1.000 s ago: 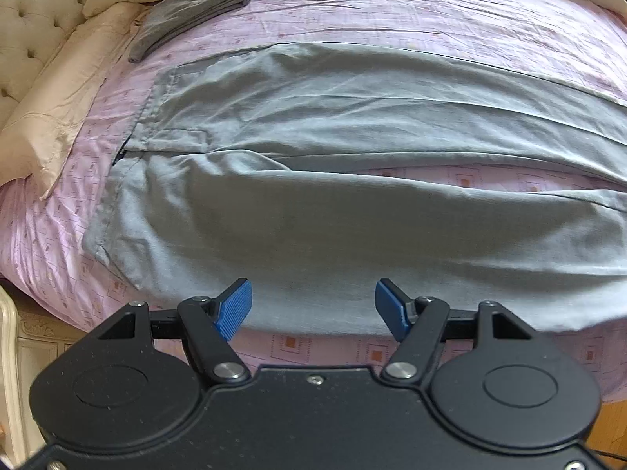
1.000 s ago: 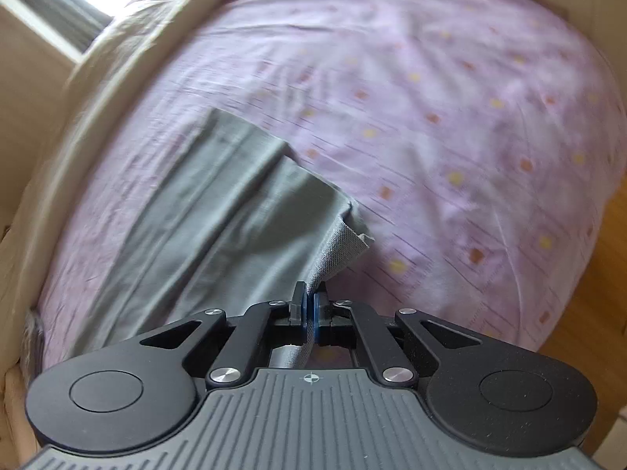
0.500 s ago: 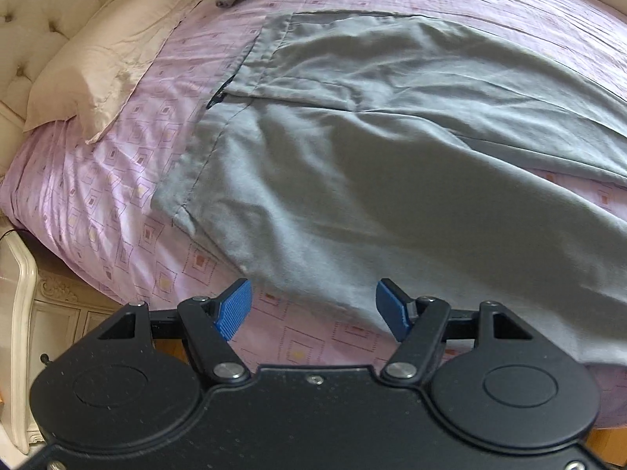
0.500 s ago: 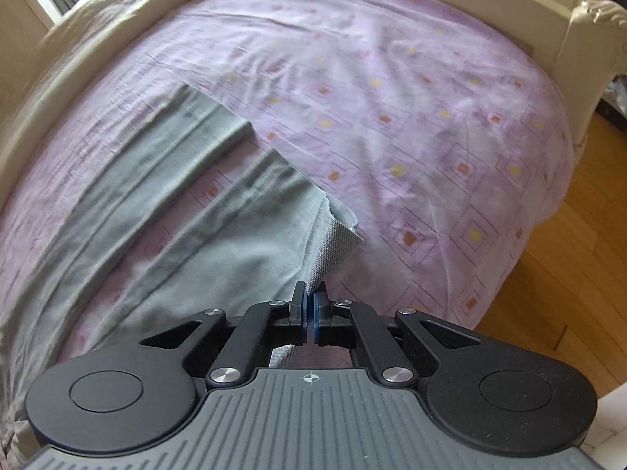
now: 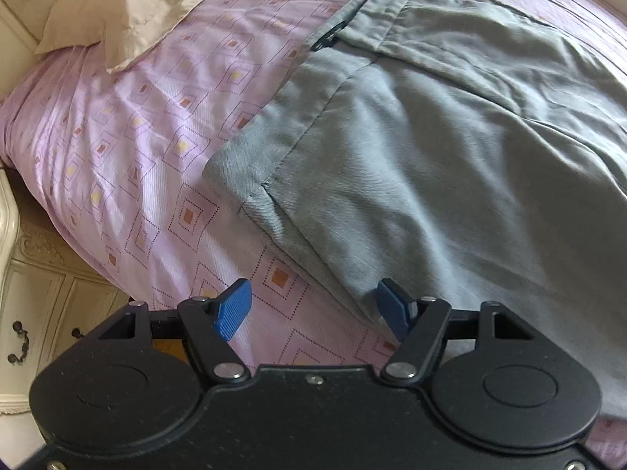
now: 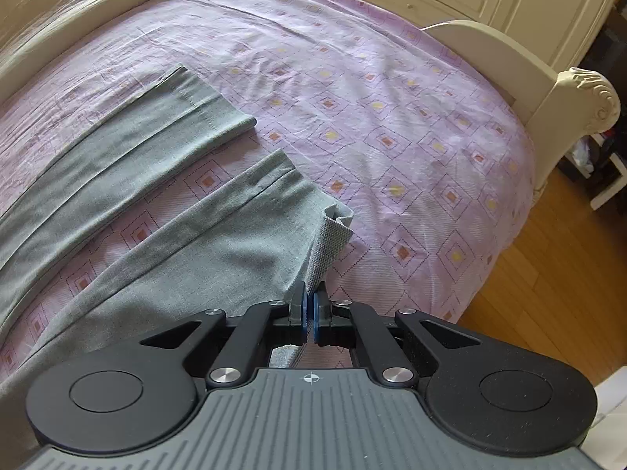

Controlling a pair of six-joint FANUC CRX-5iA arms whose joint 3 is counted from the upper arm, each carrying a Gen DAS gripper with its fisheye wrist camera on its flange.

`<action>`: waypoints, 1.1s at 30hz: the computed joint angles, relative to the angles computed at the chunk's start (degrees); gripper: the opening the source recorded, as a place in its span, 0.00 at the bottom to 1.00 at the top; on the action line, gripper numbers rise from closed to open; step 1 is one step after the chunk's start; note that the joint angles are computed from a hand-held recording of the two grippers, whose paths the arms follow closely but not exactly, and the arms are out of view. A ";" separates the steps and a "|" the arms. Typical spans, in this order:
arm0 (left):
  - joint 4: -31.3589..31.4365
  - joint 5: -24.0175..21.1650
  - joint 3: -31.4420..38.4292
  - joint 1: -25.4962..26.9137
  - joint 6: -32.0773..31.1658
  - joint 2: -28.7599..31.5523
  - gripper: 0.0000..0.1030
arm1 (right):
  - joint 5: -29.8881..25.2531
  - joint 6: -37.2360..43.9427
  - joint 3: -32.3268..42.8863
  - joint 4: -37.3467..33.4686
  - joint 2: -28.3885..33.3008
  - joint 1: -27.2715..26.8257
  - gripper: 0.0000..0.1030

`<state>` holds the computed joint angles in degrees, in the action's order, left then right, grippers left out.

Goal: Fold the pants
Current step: 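Close the left gripper on the waistband corner while the right gripper holds the hem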

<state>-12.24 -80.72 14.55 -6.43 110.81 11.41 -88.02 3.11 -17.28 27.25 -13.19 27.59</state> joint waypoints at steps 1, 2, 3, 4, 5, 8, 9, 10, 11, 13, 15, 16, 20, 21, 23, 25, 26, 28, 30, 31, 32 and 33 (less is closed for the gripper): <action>0.88 0.37 -0.20 0.75 0.43 0.50 0.73 | -0.52 0.03 0.67 0.22 0.70 0.30 0.03; 1.86 0.96 -0.48 1.50 0.81 0.92 0.75 | -0.83 0.19 1.21 0.40 1.28 0.37 0.03; 2.87 1.61 -0.83 2.19 1.01 1.26 0.77 | -1.00 0.30 1.63 0.62 1.75 0.39 0.03; 3.69 2.25 -1.07 2.72 1.25 1.53 0.79 | -1.11 0.11 1.98 0.83 2.13 0.50 0.03; 4.01 3.11 -1.41 2.99 1.74 1.45 0.86 | -1.25 -0.27 2.29 0.94 2.34 0.64 0.03; 6.98 3.40 -1.49 4.49 2.35 2.42 0.90 | -1.49 -2.12 2.91 1.38 2.82 1.12 0.03; 8.48 3.46 -1.57 5.20 3.26 2.70 0.89 | -1.55 -2.71 3.13 1.46 2.94 1.28 0.03; 9.91 3.63 -1.69 5.81 4.04 2.88 0.87 | -1.65 -3.20 3.29 1.55 2.99 1.45 0.03; 11.13 3.71 -1.66 6.18 4.60 2.99 0.77 | -1.76 -3.64 3.40 1.70 3.02 1.64 0.03; 12.94 5.01 -1.35 6.23 4.00 2.65 0.44 | -2.03 -4.49 3.59 1.97 2.98 2.04 0.03; 9.30 0.47 4.18 4.28 5.27 4.47 0.12 | -2.26 -5.96 3.78 2.07 2.67 2.39 0.03; 9.91 0.31 5.05 4.42 5.40 4.29 0.11 | -2.35 -6.95 3.95 2.17 2.35 2.57 0.03; 14.37 1.63 7.92 6.69 3.10 2.49 0.09 | -1.55 -10.35 4.29 4.39 -0.34 3.62 0.03; 15.66 2.42 8.84 7.66 1.57 2.08 0.09 | -1.32 -11.02 4.33 5.34 -1.22 4.03 0.03; 16.65 3.80 10.35 8.50 -0.69 0.87 0.08 | -0.39 -14.09 3.33 8.82 -3.82 5.73 0.03; 17.42 5.26 11.44 9.33 -2.67 0.43 0.08 | 0.25 -17.74 1.16 13.20 -6.58 7.90 0.03; 17.29 5.25 11.34 9.69 -3.24 0.10 0.09 | -0.09 -19.80 0.02 14.83 -7.59 8.91 0.03; 15.91 3.14 10.70 10.04 -4.31 -0.07 0.09 | -2.01 -24.38 -1.85 14.92 -9.08 10.08 0.03; 14.79 1.77 8.57 10.22 -5.08 0.03 0.09 | -3.89 -27.88 -3.34 11.92 -9.97 10.45 0.03; 13.82 0.54 7.77 10.02 -5.17 0.32 0.09 | -4.53 -28.97 -4.35 9.75 -10.36 10.47 0.03; 12.58 -0.65 7.21 9.61 -5.14 0.69 0.09 | -4.95 -29.00 -4.89 7.58 -10.42 10.19 0.03; 11.35 -1.64 6.56 9.13 -5.42 0.85 0.10 | -5.30 -28.31 -4.93 4.84 -10.20 9.53 0.03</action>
<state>-0.89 -82.36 21.11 2.70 105.38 12.26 -93.32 -25.20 -22.21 32.08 -23.39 37.12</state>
